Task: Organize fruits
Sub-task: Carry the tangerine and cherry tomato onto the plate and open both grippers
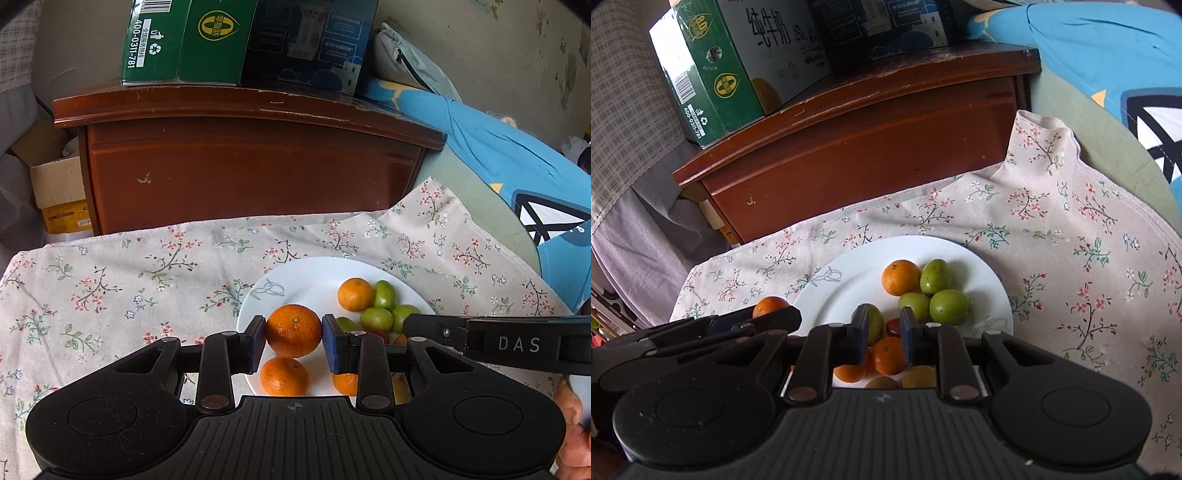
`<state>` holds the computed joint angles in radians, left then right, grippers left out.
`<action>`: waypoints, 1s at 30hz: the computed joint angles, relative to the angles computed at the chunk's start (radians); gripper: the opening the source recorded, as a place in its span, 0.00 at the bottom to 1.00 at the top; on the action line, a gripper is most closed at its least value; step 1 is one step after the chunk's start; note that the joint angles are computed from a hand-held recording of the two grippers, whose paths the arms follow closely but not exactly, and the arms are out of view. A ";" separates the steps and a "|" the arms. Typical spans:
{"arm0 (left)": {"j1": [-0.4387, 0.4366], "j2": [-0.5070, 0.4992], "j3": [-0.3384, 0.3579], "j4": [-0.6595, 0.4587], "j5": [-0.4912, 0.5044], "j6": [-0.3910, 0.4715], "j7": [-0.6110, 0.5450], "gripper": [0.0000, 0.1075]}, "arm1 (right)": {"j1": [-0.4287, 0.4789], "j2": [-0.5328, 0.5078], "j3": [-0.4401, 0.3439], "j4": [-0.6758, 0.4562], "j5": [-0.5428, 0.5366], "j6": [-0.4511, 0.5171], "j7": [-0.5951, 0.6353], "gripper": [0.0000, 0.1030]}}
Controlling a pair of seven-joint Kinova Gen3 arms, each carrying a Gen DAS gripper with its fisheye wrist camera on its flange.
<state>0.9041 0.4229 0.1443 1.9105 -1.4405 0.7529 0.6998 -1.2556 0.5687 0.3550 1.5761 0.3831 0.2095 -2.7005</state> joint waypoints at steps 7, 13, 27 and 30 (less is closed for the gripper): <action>-0.007 0.016 -0.007 -0.034 0.044 0.000 -0.079 0.28 | 0.076 -0.060 -0.157 0.044 -0.026 0.122 0.066 0.22; 0.000 0.035 -0.027 -0.056 0.066 -0.021 -0.122 0.28 | 0.141 -0.064 -0.272 0.059 0.013 0.158 0.066 0.22; 0.042 -0.002 -0.036 -0.087 0.160 0.058 -0.208 0.31 | 0.146 -0.034 -0.312 0.029 0.028 0.192 0.099 0.19; 0.035 -0.031 -0.020 -0.081 0.204 0.068 -0.260 0.31 | 0.145 -0.045 -0.311 0.036 0.042 0.178 0.095 0.19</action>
<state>0.9391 0.3915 0.1244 1.8293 -1.2362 0.8213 0.4402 -1.1102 0.5234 0.0437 1.6122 0.4250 0.3874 -2.6051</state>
